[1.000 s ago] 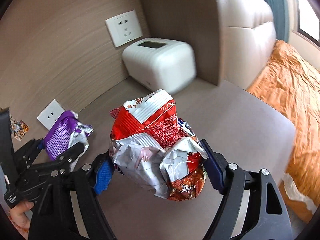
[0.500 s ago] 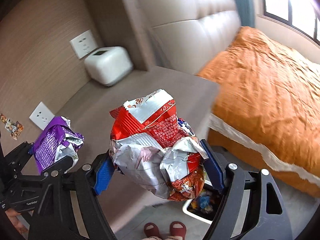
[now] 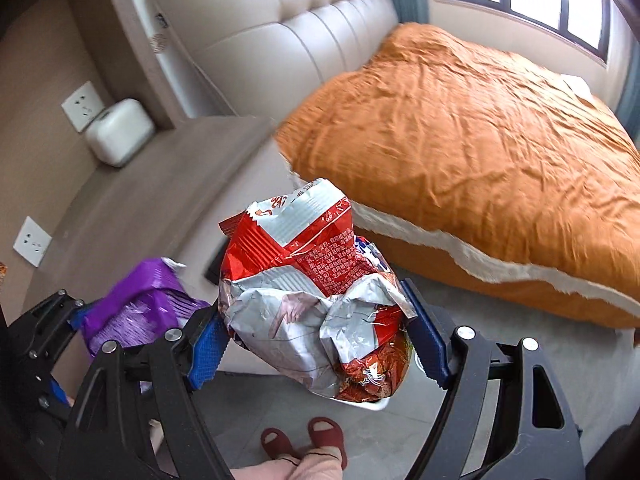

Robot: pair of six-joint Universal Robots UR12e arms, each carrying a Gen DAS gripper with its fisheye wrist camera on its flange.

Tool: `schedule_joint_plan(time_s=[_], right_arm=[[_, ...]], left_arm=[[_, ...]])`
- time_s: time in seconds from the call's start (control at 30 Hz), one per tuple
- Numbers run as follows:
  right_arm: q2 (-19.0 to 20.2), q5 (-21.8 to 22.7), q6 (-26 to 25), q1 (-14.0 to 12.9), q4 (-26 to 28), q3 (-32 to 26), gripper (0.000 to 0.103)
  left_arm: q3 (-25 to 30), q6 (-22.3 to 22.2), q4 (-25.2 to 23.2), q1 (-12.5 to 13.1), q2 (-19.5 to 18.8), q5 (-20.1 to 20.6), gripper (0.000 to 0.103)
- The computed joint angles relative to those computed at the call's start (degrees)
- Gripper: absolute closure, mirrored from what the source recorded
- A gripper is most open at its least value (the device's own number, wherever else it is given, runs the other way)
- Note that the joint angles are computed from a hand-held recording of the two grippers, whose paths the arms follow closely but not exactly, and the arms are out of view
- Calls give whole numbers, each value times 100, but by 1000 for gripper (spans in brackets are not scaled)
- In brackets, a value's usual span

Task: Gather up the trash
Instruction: 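Carry the purple bag and red-and-white wrapper over the white bin, then open both tools to drop the purple bag and wrapper into the bin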

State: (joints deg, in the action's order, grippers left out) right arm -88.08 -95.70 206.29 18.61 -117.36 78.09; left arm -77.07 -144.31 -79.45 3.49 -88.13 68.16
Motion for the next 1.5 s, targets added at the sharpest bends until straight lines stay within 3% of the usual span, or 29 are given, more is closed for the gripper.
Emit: schedule_joint_plan(time_s=[0.23,0.43,0.67,0.8,0.9,0.97,1.0,1.07,1.2,1.5], right_arm=[[-103,41,124,-137,242,523,24],[-107,338,326,-305,23,1114,24],[188,788,690,-475,-398,1799,24],[446,849,591,-508,-507,2014,24],[618,913,490,-548,-586,2137,24],[677,878,448,-550,-633,2202,22],[716,809,419,-544,-611,2225,11],[766,686,424,-533,-553,2253,4],[811,789,581,-595,-408,2314,4],[712,903,654,-573,-188,2202,4]], left_arm=[[-358,54,-292,-334,-75,330,25],[-727,40,-490,-511,-284,665,24],[-1337,-210,-201,-617,-591,931,25],[-1619,-445,76,-692,-842,1137,25],[-1793,-654,253,-680,-974,1159,24],[-1877,-756,274,-682,-1052,1134,15],[-1921,-794,299,-693,-1097,1178,4],[-1992,-775,260,-707,-1153,1231,5],[-2062,-705,228,-743,-1179,1396,5],[-1922,-998,35,-672,-1123,1286,5]])
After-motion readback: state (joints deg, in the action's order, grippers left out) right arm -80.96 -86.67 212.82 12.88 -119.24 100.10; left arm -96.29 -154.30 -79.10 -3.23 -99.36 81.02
